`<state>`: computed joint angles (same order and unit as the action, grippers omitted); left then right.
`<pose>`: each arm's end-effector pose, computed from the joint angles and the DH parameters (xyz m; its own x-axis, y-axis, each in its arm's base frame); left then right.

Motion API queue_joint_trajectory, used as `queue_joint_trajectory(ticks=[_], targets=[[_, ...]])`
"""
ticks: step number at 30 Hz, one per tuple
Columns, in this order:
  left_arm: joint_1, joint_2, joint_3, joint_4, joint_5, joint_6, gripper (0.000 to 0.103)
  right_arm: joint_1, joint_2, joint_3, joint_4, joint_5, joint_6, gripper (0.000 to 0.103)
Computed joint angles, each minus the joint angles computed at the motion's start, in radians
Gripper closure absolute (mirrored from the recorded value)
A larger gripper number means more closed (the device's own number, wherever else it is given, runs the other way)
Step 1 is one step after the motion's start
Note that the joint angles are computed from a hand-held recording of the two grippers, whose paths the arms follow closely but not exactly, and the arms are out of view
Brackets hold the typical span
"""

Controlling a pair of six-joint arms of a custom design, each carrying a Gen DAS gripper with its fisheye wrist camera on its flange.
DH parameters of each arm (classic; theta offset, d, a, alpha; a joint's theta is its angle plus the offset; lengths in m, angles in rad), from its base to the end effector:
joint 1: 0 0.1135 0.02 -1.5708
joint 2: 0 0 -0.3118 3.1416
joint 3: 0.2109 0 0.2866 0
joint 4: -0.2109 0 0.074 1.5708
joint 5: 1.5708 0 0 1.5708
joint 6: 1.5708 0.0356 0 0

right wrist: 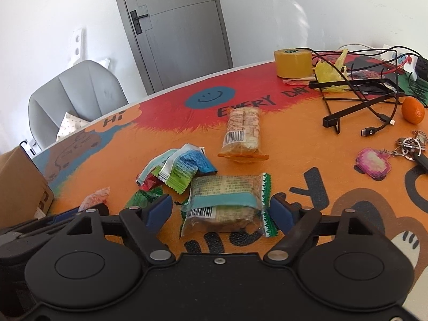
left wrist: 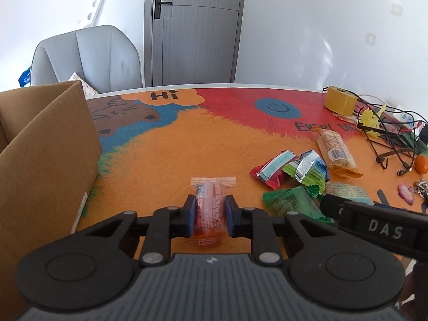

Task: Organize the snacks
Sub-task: 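Grasp the orange-wrapped snack with the left gripper while the right grasps the green-and-white biscuit pack, then carry both snacks into the cardboard box and open both grippers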

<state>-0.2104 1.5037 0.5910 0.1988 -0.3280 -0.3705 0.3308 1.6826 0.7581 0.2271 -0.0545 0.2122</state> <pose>0.2952 -0.0513 0.1690 -0.5823 -0.2261 -0.7809 -0.2695 0.9599 -0.0770 0.3355 0.1173 0.1654 -0.6704 -0.0079 -0.7420 -0.2277 0.9539 0.1956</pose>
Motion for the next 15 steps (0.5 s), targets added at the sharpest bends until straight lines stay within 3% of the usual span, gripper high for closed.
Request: queue_joint_trajectory(ticks=[8, 13, 15], targets=[[-0.015, -0.05, -0.026, -0.007, -0.01, -0.021, 0.084, 0.055, 0.017, 0.002, 0.013, 0.106, -0.034, 0.025], [-0.008, -0.085, -0.044, -0.014, -0.008, -0.027, 0.084, 0.083, 0.01, -0.012, 0.022, 0.188, -0.074, 0.049], [-0.009, -0.097, -0.047, -0.018, -0.011, -0.028, 0.084, 0.061, -0.01, -0.026, 0.02, 0.146, -0.062, 0.051]])
